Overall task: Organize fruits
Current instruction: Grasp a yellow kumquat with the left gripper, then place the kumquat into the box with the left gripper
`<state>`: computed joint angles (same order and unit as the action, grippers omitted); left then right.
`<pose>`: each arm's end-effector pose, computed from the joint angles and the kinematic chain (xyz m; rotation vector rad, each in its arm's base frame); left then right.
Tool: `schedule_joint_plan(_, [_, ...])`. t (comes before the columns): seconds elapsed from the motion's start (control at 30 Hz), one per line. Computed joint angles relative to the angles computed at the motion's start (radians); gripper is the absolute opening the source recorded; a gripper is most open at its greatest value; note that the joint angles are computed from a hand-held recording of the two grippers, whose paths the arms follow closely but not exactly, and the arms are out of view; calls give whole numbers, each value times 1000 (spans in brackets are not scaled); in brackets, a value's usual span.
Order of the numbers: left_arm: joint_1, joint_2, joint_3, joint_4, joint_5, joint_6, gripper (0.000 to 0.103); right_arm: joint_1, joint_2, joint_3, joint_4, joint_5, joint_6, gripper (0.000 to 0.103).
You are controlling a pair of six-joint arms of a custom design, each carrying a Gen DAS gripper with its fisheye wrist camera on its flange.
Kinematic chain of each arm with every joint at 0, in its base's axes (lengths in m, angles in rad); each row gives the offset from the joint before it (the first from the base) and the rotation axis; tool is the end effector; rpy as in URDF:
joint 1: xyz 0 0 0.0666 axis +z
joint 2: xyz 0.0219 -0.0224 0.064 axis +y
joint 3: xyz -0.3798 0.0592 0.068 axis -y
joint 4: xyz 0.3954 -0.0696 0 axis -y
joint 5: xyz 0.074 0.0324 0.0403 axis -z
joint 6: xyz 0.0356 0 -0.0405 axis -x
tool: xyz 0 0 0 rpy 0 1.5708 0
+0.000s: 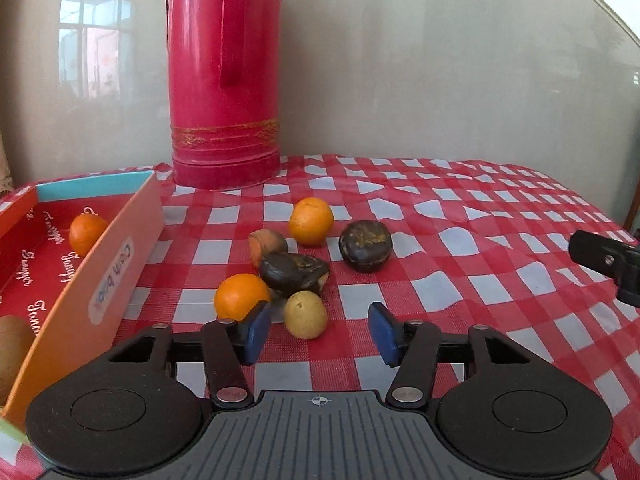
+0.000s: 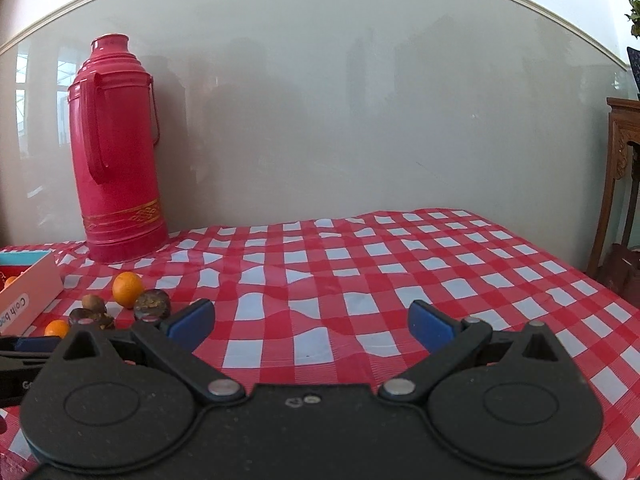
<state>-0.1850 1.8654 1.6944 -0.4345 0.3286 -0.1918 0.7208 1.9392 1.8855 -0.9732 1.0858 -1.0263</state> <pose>0.6616 -0.1359 0.3455 0.5868 2.0794 -0.3530 0.5196 0.4140 0.3616 0.6272 1.8962 -0.3420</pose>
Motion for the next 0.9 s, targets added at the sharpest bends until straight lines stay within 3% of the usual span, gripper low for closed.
schedule_joint_plan(0.03, [-3, 7, 10, -12, -8, 0, 48, -1, -2, -3, 2, -1, 0, 97])
schedule_joint_plan(0.1, [-7, 20, 33, -51, -20, -3, 27, -1, -4, -6, 5, -2, 2, 97])
schedule_joint_plan(0.13, [-7, 20, 32, -52, -22, -1, 25, -2, -3, -4, -1, -3, 0, 97])
schedule_joint_plan(0.23, [-5, 14, 20, -39, -14, -5, 25, -6, -5, -5, -6, -13, -13, 97])
schedule_joint_plan(0.5, [27, -59, -59, 84, 9, 7, 25, -7, 6, 18, -17, -30, -72, 97])
schedule_joint_plan(0.67, [77, -77, -69, 132, 5, 16, 25, -1, 45, 76, 4, -38, -30, 97])
schedule_joint_plan(0.9, [180, -45, -12, 132, -27, 49, 25, 12, 132, 207, 46, -72, 82, 97])
